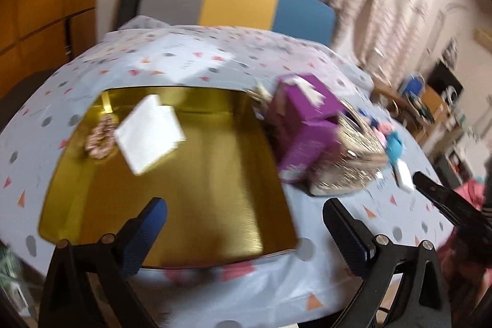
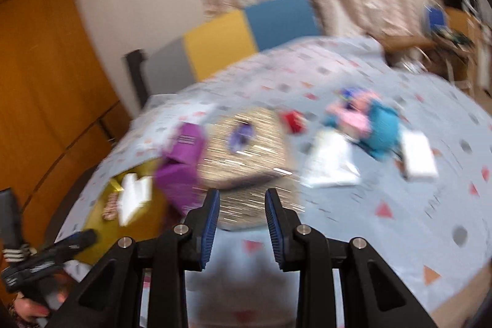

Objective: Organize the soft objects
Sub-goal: 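Withdraw both tools from the tray toward the remaining soft items, then grasp the white sponge with the right tool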

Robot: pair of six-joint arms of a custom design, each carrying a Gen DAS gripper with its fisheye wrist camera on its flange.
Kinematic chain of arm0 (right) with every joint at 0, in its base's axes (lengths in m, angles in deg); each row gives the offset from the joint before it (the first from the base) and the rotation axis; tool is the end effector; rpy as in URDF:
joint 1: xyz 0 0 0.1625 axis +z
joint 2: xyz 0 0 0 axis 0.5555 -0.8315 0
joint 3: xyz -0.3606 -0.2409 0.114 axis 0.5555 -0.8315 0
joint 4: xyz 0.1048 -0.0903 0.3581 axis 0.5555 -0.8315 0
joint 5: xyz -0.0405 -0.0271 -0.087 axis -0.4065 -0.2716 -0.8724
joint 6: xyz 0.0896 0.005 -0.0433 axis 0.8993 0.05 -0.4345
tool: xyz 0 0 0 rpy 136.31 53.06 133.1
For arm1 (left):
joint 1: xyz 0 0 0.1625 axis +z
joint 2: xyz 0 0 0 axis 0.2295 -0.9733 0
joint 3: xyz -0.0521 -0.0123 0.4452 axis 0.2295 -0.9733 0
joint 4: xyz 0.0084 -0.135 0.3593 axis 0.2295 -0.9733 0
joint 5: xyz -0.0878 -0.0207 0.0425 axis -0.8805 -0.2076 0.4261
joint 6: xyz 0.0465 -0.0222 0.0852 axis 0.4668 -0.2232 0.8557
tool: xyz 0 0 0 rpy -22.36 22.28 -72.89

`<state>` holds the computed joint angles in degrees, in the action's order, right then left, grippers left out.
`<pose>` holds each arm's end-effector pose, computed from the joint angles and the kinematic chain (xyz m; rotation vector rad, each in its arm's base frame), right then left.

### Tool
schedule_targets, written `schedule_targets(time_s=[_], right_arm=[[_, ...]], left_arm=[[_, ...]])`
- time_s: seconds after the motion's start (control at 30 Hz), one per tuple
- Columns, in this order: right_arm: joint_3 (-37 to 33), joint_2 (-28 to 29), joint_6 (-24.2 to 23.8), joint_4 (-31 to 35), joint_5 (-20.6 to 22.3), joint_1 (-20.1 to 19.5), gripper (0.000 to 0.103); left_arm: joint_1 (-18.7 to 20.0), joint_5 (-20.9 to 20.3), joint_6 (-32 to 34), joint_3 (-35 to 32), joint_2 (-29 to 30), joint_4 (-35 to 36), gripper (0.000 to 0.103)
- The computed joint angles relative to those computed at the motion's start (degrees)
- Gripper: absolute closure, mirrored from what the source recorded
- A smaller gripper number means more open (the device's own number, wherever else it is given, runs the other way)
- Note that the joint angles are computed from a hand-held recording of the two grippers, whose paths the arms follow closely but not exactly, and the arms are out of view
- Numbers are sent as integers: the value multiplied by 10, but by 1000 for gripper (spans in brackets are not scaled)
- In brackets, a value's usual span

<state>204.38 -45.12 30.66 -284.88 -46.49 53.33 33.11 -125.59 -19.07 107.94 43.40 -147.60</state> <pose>0.0741 -0.5186 0.2788 0.0457 -2.2989 1.3615 -0.2891 -0.5804 0.0841 0.6837 2.5356 -0.8057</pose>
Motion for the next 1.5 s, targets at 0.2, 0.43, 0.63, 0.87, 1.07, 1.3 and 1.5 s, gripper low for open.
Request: schedule_targets(time_s=[0.2,0.43,0.63,0.87,1.07,1.3,1.5], right_arm=[[17,-37,37,12,-42,-79,64],[-28,-78,57,79,-67,-146,42],[-88,-81,47,132,-74,-158,16],[-175,-38,43,215,-104,-162,17],[-183,-22,31,189,-114,-170,39],[-138,-40,-9,131,-92,-181,48],[-109,-43,-13,43,-86,-197,48]], left_arm=[[-19,-32,1,-11,25,16,1],[-32,-45,3,-16,42,34,1],[-43,-44,1,-24,55,49,1],[-55,-46,11,-41,69,62,1],[-63,-50,16,-62,85,73,1],[-78,-64,29,-95,111,89,1],[-91,-81,32,-157,145,132,1]])
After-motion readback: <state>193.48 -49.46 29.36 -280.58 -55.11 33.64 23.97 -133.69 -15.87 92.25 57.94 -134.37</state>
